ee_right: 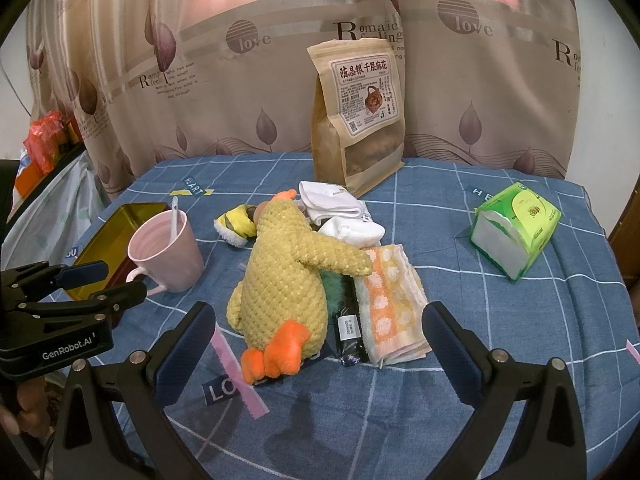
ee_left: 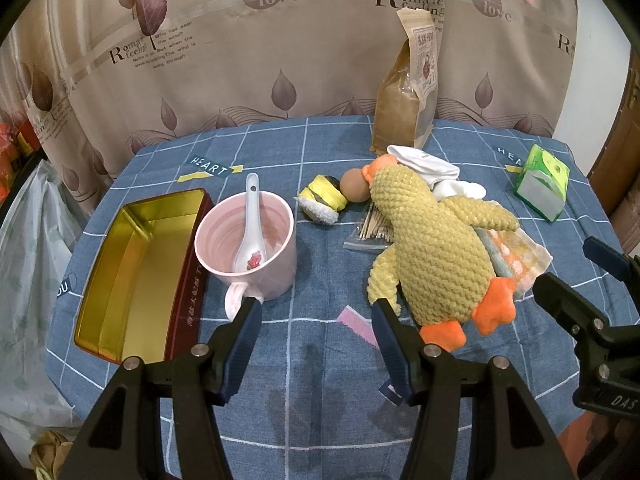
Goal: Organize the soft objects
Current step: 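Grasp the yellow plush duck with the left gripper while the right grasps the orange towel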
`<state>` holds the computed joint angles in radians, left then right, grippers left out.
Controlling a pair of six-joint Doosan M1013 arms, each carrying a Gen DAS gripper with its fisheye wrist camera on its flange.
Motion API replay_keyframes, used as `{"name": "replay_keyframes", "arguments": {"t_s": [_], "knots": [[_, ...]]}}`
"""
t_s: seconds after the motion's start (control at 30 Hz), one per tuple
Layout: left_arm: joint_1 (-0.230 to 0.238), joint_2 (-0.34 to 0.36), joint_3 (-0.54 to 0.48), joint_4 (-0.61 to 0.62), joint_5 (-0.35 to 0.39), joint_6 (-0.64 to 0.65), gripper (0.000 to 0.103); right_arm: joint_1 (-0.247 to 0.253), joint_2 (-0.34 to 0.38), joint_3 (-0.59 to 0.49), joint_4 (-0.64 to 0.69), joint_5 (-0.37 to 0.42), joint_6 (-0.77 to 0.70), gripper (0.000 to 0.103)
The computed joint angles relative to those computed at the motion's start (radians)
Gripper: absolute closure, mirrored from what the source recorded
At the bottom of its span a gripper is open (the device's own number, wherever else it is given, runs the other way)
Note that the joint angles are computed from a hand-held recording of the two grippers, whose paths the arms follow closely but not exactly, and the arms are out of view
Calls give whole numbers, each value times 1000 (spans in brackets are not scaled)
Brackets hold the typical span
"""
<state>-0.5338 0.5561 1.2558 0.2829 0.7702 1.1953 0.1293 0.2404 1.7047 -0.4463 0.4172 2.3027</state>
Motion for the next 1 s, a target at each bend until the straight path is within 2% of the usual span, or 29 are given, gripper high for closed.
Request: {"name": "replay_keyframes", "arguments": {"t_s": [0.57,0.9,1.0], "knots": [[3,4,-4,-6,10,10,44,-9,4,2,4,14,-8,2],[4,23,-27,-35,30,30,44,-46,35,-5,59,58,-116,17],[4,32,-39,-42,39,37,44,-59,51,-13,81,68,-147,18]]}}
